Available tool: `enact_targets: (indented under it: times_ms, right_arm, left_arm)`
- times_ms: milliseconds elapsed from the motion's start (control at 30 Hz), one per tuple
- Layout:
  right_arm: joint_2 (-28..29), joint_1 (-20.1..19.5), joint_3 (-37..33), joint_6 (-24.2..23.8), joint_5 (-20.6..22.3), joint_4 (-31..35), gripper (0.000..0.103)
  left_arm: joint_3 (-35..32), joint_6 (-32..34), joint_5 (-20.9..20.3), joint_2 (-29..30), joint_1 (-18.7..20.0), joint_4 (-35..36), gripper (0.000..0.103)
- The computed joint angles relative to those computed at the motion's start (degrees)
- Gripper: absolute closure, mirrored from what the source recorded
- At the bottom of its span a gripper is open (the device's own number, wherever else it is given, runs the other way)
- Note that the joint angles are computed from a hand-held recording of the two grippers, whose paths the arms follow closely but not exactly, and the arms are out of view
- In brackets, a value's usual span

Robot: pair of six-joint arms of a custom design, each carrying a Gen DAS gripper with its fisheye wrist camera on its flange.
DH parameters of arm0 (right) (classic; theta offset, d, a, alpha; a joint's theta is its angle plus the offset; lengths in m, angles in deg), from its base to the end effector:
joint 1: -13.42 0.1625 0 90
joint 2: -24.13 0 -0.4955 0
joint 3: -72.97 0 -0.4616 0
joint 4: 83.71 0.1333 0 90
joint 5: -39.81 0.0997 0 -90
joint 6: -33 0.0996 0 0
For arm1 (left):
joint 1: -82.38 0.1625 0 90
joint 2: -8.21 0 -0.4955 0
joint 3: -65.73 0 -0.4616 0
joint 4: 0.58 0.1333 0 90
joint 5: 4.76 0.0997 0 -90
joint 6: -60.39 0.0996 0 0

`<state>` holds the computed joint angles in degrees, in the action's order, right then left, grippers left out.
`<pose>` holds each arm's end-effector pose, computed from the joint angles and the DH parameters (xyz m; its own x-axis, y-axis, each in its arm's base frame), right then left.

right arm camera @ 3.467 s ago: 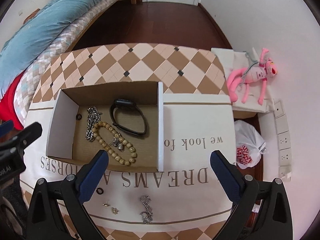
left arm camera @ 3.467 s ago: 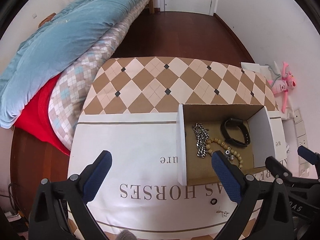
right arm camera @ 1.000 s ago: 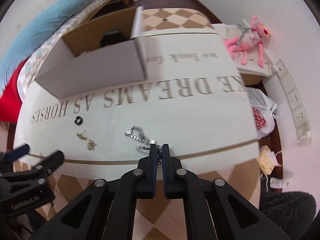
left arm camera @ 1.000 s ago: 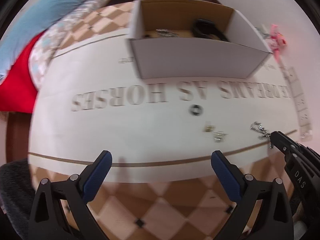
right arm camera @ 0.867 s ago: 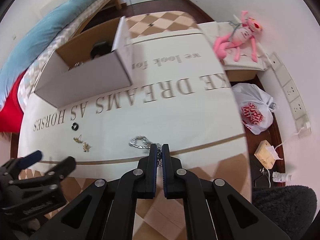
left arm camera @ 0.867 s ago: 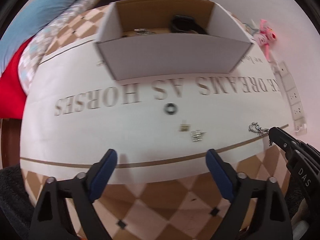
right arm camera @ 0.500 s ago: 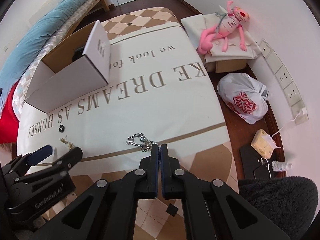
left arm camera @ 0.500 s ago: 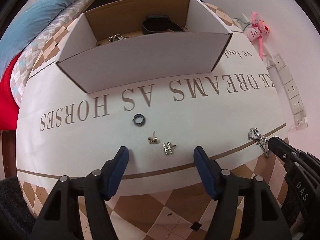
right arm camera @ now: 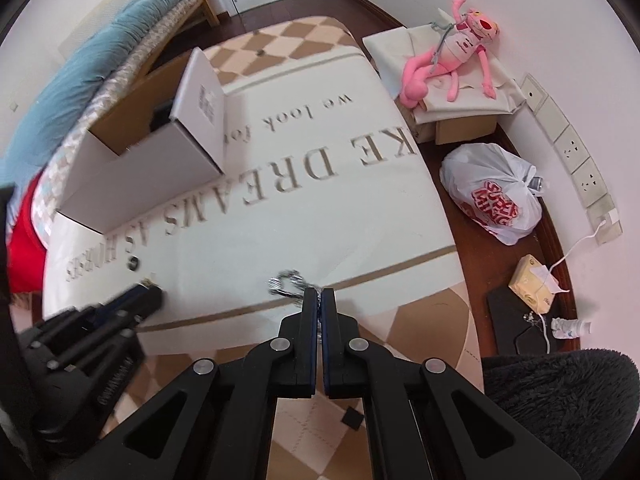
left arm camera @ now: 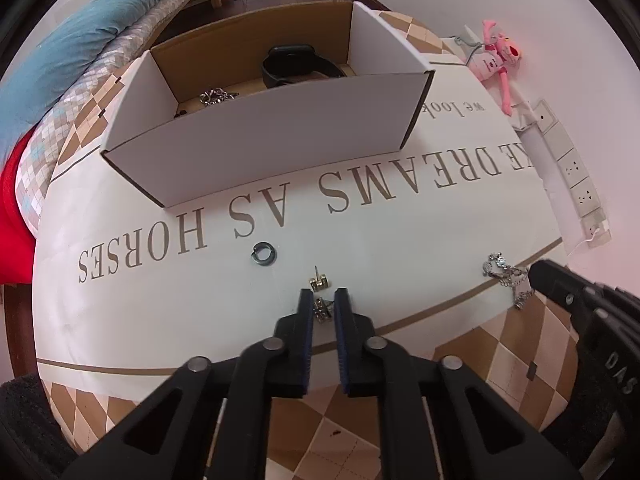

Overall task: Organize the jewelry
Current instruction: 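Grasp a gold earring with the left tool while the right tool holds the charm bracelet, then carry the earring with the left tool into the box while the right tool carries the bracelet in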

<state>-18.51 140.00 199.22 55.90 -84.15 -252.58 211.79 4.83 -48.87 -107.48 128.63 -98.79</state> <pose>0.3653 -0.3620 -0.0512 -0.8193 -0.1781 0.5450 -0.2986 0.9440 -0.1405 -0.0247 -0.3220 0.2738 -0.7066 -0.1689 -0.6871 0.1020 0.9366 -0.3351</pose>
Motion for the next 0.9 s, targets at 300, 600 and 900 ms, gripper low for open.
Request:
enact_targets:
  times_ms: [300,600,900]
  right_arm:
    - [-3.0,3.0,-2.4,-2.3,5.8,-0.3,0.101]
    - [-3.6,5.2,-9.8,-7.6,10.2,0.3,0.101]
    - [3.8,3.9,-21.2,-11.3,11.1,6.5,0.101]
  left_arm:
    - [-3.8,-4.0,-3.8,-9.9,-6.7,9.2,0.098]
    - [-13.0,-4.4,1.0,-12.6,-8.6,13.3,0.098]
    - [-16.9,11.1,4.7,-5.1,4.2,-1.1,0.098]
